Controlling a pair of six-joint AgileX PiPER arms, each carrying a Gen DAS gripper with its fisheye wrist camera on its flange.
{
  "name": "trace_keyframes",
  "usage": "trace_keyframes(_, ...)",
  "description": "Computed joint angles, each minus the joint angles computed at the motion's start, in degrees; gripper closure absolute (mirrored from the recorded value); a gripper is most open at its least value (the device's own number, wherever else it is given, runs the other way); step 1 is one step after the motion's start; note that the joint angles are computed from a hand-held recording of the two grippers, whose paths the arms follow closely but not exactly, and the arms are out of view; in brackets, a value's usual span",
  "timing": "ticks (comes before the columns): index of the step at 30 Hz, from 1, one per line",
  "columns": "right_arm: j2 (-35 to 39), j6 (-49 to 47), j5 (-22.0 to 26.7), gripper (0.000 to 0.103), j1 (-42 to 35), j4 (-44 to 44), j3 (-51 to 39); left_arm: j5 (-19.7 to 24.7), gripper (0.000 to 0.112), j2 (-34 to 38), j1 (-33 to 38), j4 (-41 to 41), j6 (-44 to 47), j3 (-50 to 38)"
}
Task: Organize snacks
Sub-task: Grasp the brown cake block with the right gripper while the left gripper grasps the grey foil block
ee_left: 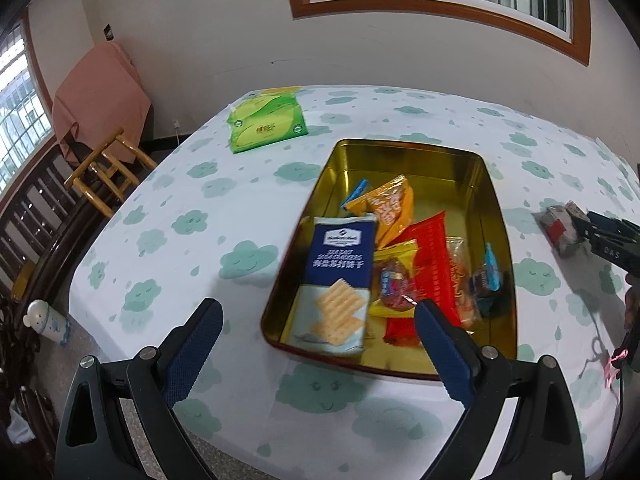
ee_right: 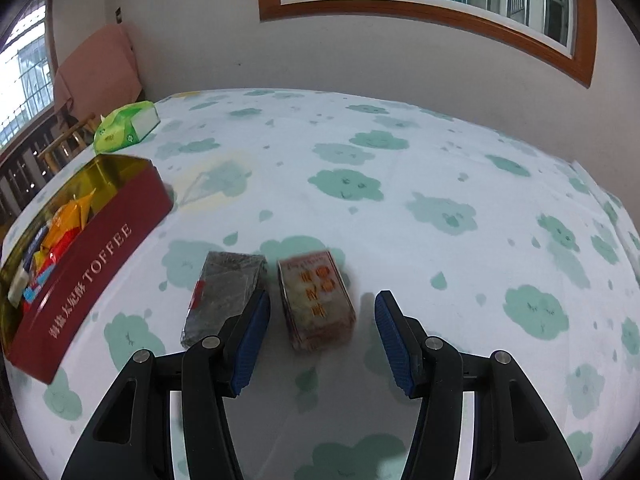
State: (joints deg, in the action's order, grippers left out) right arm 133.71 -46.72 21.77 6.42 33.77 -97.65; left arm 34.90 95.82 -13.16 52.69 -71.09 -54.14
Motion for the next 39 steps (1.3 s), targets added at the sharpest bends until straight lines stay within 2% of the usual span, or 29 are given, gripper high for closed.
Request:
trace_keyframes(2, 0.98, 1.08, 1.48, 0.05, -0.08, -0.7, -1.92, 0.6, 0.017, 0.51, -0.67, -0.3, 0.62, -1.13)
trace_keyframes(6, 2.6, 1.91, 5.55, 0.068, -0.7, -1.08, -5.04, 1.04, 0.017, 1.58, -1.47, -2.04, 2.59, -3.58)
trace_keyframes(12, 2.7, 3.61, 5.37, 0.07, 0.2, -3.45, -5.09, 1.85, 0.017, 4.56, -3.55, -4.77, 5.75, -8.38)
trace_keyframes(19, 0.81, 17.15, -0.98, 0.072, 2.53, -17.51, -1.24, 2.18, 0.017, 9.01, -6.87, -8.39, 10.08, -15.57)
trace_keyframes(22, -0.67, 28.34, -3.84, 0.072, 2.46, -27.12, 1.65, 1.89, 0.017, 11.17, -8.06, -11.44, 13.13, -19.09)
trace_keyframes(25, -1.93, 36.22, -5.14, 0.072, 1.13, -32.79, 3.98, 1.99, 0.017, 13.7, -9.24, -13.32, 15.13, -22.65)
trace_keyframes(34, -5.46, 45.12, -7.19, 0.072, -4.8, -38.53, 9.44, 5.39, 0.017, 22.47, -12.47, -17.26, 21.72, -34.77)
trace_keyframes(36, -6.37, 50.95, -7.89, 0.072, -5.78, -43.93, 11.0, 6.18, 0.017, 24.39, -12.91, -18.13, 23.07, -37.43)
trace_keyframes(39, -7.21, 53.55, -8.16, 0.072, -6.95, -45.51, 12.27, 6.94, 0.017, 26.68, -13.13, -19.66, 24.61, -40.6)
